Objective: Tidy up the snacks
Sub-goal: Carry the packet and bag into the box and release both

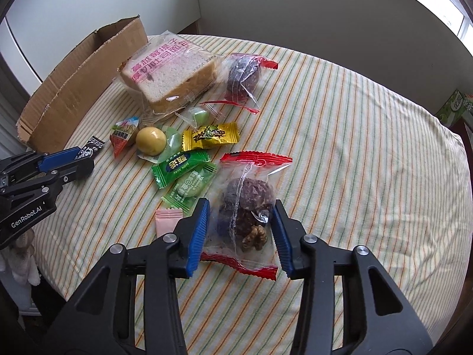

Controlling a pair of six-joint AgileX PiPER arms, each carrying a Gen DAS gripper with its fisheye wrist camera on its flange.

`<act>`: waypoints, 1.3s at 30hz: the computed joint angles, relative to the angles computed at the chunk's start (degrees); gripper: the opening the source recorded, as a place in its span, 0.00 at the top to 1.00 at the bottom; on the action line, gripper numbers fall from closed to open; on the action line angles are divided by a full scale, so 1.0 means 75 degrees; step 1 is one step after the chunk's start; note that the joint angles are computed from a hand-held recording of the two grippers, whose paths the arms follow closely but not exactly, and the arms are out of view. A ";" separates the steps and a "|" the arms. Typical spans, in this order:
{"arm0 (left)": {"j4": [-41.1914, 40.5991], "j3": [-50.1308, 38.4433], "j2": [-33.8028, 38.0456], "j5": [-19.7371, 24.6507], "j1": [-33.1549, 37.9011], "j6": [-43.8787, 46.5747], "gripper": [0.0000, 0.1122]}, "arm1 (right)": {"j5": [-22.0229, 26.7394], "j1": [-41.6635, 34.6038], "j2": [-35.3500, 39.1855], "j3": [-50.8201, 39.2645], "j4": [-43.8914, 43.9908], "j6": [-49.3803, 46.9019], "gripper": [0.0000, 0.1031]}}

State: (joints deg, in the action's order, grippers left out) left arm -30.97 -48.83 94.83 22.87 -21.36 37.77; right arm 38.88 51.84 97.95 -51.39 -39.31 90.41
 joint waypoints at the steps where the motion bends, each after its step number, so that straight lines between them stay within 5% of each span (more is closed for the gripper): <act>1: -0.0052 0.0033 -0.0045 0.0013 0.0033 0.0074 0.78 | 0.0039 0.0042 -0.0065 0.0047 -0.0047 0.0106 0.58; 12: -0.0811 0.0355 -0.0946 0.0517 0.0616 0.1080 0.78 | 0.1111 0.0764 -0.0794 -0.0180 -0.0420 0.0582 0.58; 21: -0.1205 0.0134 -0.1700 0.1317 0.1537 0.1689 0.78 | 0.1979 0.1081 -0.0623 -0.1648 -0.0708 -0.0099 0.58; 39: -0.1655 -0.1164 -0.0738 0.1728 0.3325 0.2546 0.78 | 0.2291 0.0231 0.2579 -0.6984 0.0210 -0.3705 0.58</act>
